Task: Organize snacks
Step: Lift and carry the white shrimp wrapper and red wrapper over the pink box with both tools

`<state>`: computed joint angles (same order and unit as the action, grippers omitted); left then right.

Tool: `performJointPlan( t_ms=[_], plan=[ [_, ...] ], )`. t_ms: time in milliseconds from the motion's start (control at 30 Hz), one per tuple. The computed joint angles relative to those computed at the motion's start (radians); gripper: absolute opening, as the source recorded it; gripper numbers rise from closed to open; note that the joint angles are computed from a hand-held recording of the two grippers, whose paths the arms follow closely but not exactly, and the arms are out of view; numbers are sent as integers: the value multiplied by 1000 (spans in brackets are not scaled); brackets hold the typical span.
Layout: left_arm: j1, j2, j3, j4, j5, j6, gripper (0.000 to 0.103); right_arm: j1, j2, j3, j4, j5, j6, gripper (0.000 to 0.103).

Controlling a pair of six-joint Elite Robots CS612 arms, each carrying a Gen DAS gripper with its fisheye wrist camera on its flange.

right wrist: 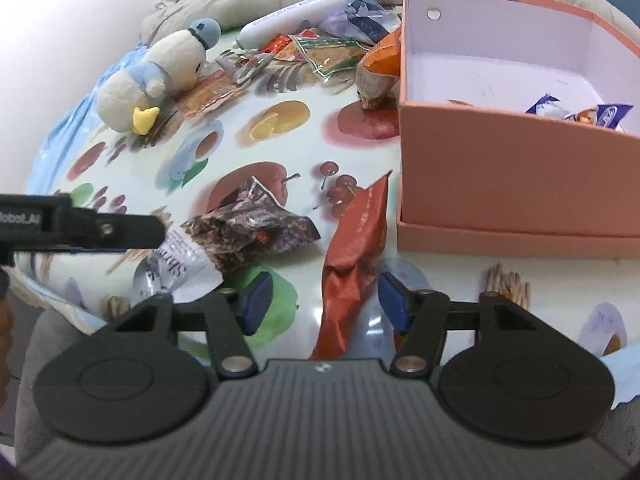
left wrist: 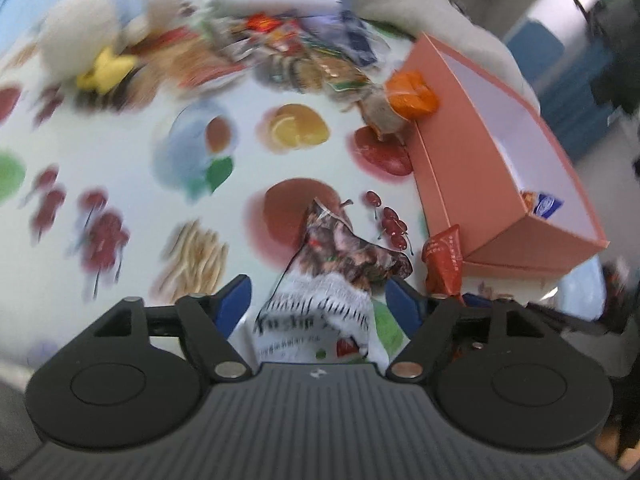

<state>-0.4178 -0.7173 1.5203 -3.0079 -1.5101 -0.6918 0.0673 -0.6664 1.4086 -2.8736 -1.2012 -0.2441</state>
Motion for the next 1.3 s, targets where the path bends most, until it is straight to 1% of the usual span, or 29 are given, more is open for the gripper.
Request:
performJointPlan(
  t_ms=[33, 133, 233, 333, 533, 667, 767, 800, 900, 967, 1133, 1200, 1300],
  plan=[
    [-1, 7, -18, 26, -2, 23, 82, 1, 2, -2, -4, -4, -6, 57],
    [4, 25, -53, 65, -49, 72, 82, 3, 6, -8, -5, -14, -25, 57],
    [2, 39, -82, 118, -45, 108, 82, 3, 12, -17, 16, -21, -36, 56],
    [2, 52, -105, 156, -46, 127, 82, 1, 17, -28, 46, -12, -46, 56],
    [8, 75, -140, 215, -51, 143, 82, 5, 28, -42, 52, -25, -69, 55],
    [12, 84, -153, 225, -49, 133, 81, 15, 36, -48, 26, -55, -109, 45],
    [11, 87, -162, 237, -31, 141, 80, 21, 44, -57, 13, -84, -112, 36],
    [11, 89, -164, 237, -28, 146, 80, 21, 46, -60, 12, -86, -106, 36],
    [10, 92, -169, 236, -28, 148, 71, 20, 49, -65, 13, -87, -93, 34],
    [10, 91, -170, 233, -31, 142, 63, 20, 48, -66, 18, -88, -93, 34],
    [4, 79, -156, 223, -22, 136, 56, 22, 37, -51, -10, -92, -95, 34],
    [0, 69, -143, 217, -13, 128, 55, 20, 30, -41, -23, -87, -87, 34],
    [-8, 49, -112, 183, 11, 113, 54, 19, 15, -18, -53, -82, -80, 34]
  ],
)
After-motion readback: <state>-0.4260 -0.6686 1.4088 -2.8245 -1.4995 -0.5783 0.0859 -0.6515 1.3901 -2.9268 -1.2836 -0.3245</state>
